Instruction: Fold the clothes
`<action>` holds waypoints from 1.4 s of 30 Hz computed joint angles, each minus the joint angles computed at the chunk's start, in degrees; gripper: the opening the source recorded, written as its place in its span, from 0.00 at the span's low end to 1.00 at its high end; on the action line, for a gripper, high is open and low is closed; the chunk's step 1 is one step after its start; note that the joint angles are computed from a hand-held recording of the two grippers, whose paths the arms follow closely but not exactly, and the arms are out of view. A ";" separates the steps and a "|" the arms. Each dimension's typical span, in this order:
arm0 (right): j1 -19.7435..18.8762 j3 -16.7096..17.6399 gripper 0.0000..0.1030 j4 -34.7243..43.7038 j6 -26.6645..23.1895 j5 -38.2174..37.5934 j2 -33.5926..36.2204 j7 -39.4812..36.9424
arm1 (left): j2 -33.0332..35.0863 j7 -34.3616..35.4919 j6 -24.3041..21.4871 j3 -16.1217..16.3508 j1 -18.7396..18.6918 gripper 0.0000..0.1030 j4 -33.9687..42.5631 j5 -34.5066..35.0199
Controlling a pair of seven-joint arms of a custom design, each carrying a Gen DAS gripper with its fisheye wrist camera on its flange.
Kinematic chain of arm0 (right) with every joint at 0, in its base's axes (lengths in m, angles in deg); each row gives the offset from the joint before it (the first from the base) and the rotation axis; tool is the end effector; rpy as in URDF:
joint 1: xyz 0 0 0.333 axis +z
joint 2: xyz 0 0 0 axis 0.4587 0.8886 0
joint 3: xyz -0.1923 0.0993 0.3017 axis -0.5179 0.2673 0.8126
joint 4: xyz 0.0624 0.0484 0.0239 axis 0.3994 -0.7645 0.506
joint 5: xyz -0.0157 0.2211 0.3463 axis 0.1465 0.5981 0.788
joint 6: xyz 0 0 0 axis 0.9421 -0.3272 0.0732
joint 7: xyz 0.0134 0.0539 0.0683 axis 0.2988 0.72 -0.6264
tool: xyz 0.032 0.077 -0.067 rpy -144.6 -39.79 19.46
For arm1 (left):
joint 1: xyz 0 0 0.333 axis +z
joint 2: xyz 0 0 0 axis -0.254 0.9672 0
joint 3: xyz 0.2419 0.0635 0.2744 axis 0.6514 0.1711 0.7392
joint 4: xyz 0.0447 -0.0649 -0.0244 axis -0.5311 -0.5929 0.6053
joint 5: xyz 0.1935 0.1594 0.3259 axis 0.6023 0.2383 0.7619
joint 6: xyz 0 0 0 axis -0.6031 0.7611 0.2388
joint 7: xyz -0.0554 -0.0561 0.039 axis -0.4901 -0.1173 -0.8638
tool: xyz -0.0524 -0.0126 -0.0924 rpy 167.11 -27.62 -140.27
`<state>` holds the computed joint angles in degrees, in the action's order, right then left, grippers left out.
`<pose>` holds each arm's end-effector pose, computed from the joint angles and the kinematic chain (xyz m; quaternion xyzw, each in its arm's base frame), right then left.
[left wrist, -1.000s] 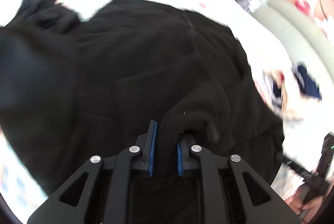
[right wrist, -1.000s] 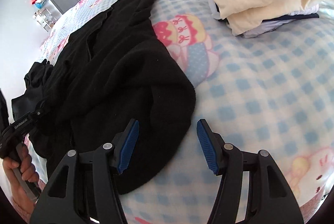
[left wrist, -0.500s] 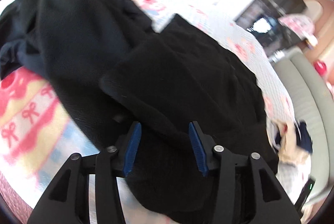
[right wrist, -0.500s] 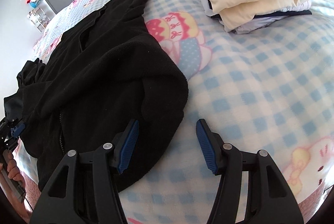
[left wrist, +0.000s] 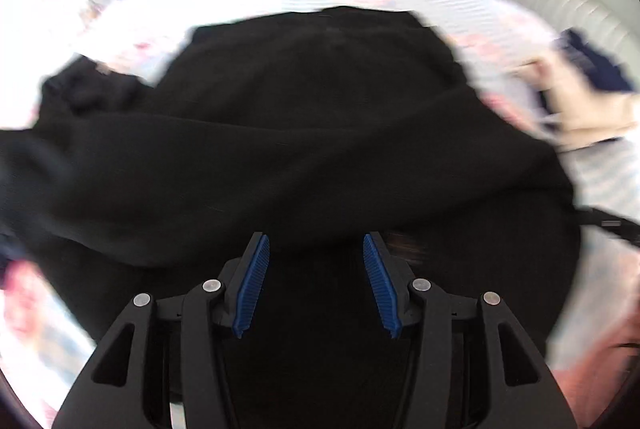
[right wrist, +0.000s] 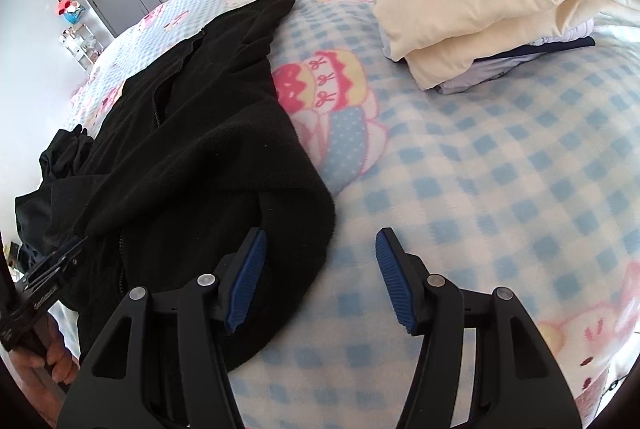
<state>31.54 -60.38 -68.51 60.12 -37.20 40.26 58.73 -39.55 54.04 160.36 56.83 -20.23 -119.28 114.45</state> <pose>0.6390 0.0421 0.5454 -0.5978 0.7489 -0.1162 0.2613 0.6101 -0.1449 0.5442 -0.6723 0.6711 -0.1866 0.2506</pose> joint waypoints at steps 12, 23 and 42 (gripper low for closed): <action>1.39 2.61 0.57 6.24 -4.75 11.42 1.70 -15.90 | -6.99 2.71 3.98 1.69 8.15 0.60 -8.82 -6.96; 4.66 6.51 0.57 16.40 -15.31 12.80 10.18 -12.16 | -1.29 33.55 -2.22 0.30 6.18 0.68 -1.74 -2.12; 5.33 3.84 0.57 14.23 -13.08 3.48 8.26 -2.15 | 8.38 36.80 -18.28 3.58 6.37 0.36 21.62 -33.88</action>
<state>36.87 -56.54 -54.28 47.04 -33.72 48.52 56.58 -31.17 90.85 142.08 60.41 -13.86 -97.66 80.56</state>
